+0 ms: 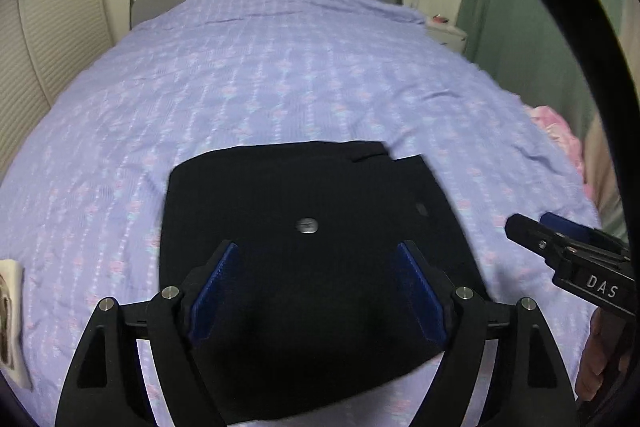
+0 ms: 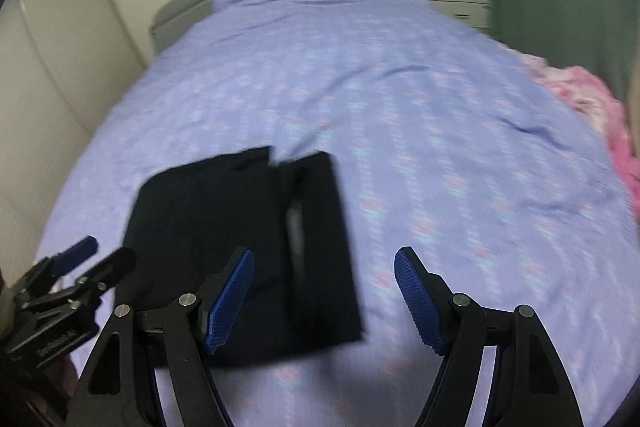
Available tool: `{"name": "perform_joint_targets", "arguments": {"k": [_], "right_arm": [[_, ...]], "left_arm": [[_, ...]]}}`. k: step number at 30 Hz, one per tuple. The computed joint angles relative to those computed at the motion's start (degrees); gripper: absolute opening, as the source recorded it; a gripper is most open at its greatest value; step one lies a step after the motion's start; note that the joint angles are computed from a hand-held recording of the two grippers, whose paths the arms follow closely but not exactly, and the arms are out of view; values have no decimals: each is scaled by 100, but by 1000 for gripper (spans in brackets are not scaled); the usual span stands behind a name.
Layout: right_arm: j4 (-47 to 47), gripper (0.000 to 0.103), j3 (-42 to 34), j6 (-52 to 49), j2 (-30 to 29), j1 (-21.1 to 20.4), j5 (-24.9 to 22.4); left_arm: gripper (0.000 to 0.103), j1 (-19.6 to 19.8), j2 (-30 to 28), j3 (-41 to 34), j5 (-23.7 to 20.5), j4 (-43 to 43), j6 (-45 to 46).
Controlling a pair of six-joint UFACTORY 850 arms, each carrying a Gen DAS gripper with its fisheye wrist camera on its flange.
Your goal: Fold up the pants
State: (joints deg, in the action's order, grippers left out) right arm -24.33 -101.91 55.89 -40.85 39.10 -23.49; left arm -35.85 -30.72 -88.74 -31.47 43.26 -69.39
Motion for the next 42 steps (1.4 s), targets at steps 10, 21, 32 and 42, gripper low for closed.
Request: {"name": "perform_joint_targets", "arguments": {"k": [10,21,32,42], "right_arm": [[2572,49,-2378,-2780,-1765,-147,-889],[3276,34,-2368,-2911,-1867,-170,-999],[4059,29,-3336,-3732,-2418,-224,-1345],[2999,6,-1974,-2831,-1551,-191,-463]], "left_arm": [[80,200,-317,-251,-148,-276,394],[80,312,-349,-231,53,-660,695],[80,325,-462,-278,-65,-939,831],[80,229,-584,-377,-350,-704,759]]}}
